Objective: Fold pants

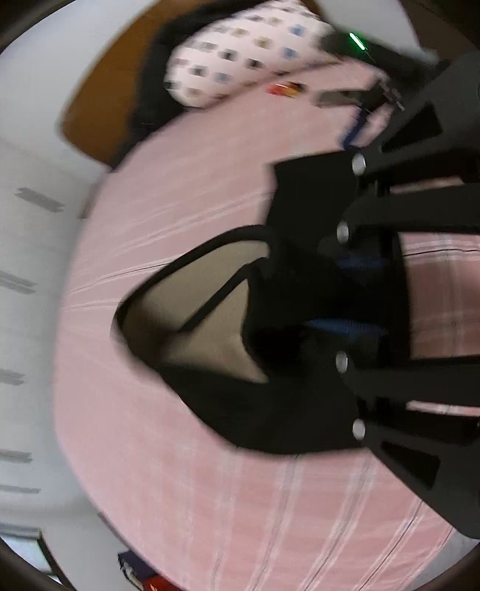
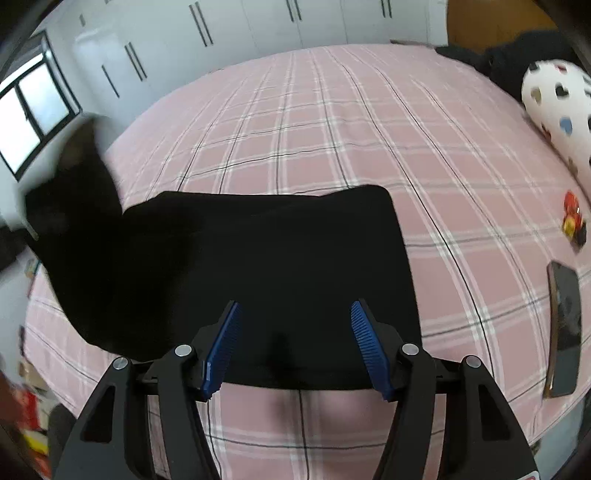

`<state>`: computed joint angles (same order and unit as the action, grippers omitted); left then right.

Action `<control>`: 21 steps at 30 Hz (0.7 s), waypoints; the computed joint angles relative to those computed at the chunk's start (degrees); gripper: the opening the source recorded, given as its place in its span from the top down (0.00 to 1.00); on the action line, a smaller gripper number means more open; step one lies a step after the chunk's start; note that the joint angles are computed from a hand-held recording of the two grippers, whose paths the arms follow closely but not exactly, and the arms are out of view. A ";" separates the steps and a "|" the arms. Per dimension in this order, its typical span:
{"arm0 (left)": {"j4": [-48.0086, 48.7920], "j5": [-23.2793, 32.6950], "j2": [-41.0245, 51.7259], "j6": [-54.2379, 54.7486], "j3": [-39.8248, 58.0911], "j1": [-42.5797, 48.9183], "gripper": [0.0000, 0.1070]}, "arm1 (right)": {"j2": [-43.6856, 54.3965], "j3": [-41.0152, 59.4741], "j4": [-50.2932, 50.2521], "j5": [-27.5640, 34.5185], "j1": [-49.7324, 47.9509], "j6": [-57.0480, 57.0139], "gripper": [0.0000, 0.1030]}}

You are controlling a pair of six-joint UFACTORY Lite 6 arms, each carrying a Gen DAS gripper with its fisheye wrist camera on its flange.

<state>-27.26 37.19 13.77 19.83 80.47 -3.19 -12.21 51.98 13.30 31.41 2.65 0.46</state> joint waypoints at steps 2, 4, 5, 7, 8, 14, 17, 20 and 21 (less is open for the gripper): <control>-1.30 -1.43 0.85 0.26 -5.22 -2.04 0.48 | 1.17 1.17 2.68 1.60 -2.41 -4.63 0.40; -2.50 -3.02 -0.98 0.78 -11.00 -1.71 0.41 | 2.84 3.56 8.49 4.20 -4.68 -10.98 0.35; -3.54 -3.29 -3.48 2.28 -14.37 -0.60 0.37 | 4.20 5.27 11.78 5.71 -5.63 -14.03 0.31; -3.45 -3.24 -9.27 4.59 -19.46 2.14 0.25 | 8.00 9.47 19.54 8.63 -6.45 -19.67 0.30; -1.42 -3.44 -12.35 4.62 -21.50 3.80 0.22 | 9.73 10.89 22.94 9.69 -6.60 -22.08 0.29; 19.74 -5.70 -18.98 -5.27 -23.83 11.19 0.16 | 28.88 27.07 28.43 10.85 3.71 -19.37 0.28; 23.82 -6.16 -18.53 -6.82 -23.39 14.52 0.16 | 36.33 32.50 23.13 10.16 8.86 -11.37 0.27; 19.34 -5.22 -18.00 -1.91 -22.89 18.39 0.16 | 35.39 30.76 18.41 3.94 14.62 -5.55 0.40; 19.43 -5.32 -17.99 -2.12 -23.16 18.64 0.16 | 34.62 30.80 14.44 2.85 16.76 -1.63 0.51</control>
<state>-7.83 31.87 -4.22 17.70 57.31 15.45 22.42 82.78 27.74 34.26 19.42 -1.17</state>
